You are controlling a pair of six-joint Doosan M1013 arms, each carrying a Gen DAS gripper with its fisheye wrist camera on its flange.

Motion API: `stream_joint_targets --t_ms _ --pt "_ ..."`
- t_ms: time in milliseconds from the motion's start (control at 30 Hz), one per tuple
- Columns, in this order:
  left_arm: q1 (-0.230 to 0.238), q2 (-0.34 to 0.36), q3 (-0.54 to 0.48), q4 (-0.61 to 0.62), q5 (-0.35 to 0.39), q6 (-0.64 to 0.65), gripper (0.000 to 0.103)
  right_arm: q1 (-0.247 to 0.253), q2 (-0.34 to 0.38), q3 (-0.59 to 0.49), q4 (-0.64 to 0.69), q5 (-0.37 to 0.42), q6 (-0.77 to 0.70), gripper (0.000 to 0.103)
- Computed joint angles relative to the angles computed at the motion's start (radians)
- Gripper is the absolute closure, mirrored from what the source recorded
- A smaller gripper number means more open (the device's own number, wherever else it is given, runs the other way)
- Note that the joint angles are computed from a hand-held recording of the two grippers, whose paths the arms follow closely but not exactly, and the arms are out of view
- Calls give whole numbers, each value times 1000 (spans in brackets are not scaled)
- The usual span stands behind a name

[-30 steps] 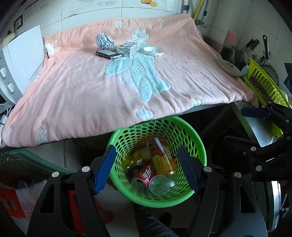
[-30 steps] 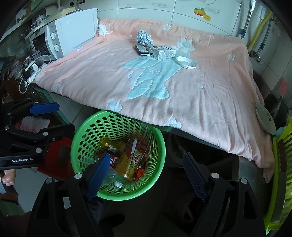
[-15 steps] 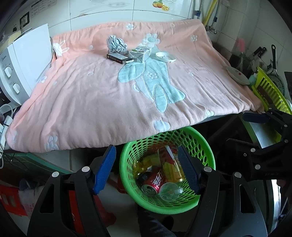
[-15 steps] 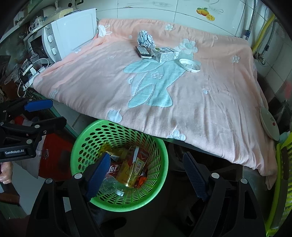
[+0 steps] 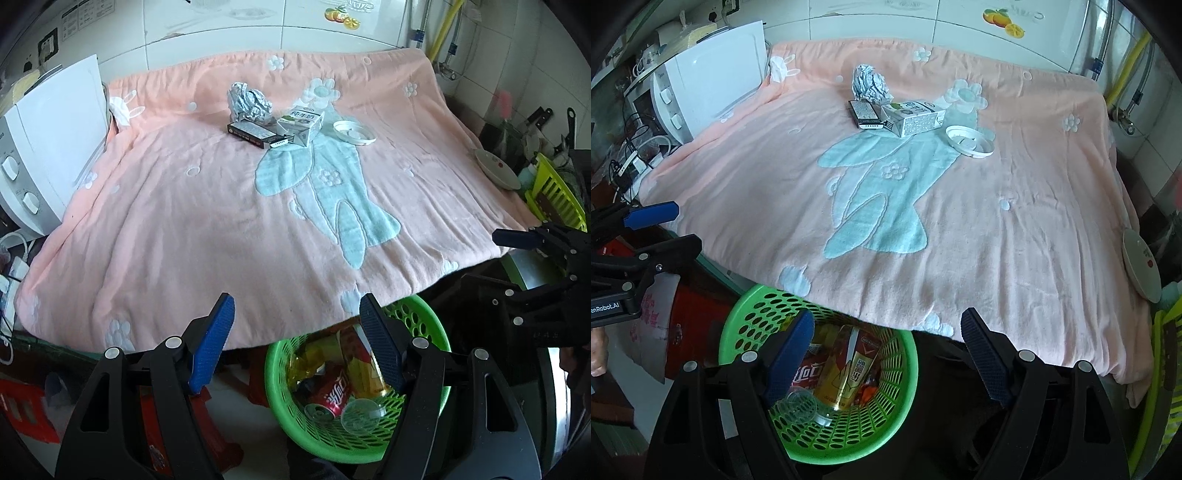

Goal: Collect trash
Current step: 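Move the right tool to the white milk carton while the left tool approaches the black box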

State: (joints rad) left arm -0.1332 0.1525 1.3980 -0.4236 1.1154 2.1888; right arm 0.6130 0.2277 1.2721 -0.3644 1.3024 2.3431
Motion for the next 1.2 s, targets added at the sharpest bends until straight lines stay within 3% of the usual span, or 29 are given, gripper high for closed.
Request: stream_joint_targets --t_ms 333,533,800,1200 --pt "-9 81 -95 18 9 -42 33 -85 58 -79 31 4 -45 24" --pt "-4 130 -149 20 25 -52 33 -141 130 -188 74 20 -76 24" --pt "15 187 -210 16 42 -75 33 -216 279 -417 151 84 -86 24" --pt "40 261 -285 22 68 -103 33 -290 540 -827 219 295 -33 24"
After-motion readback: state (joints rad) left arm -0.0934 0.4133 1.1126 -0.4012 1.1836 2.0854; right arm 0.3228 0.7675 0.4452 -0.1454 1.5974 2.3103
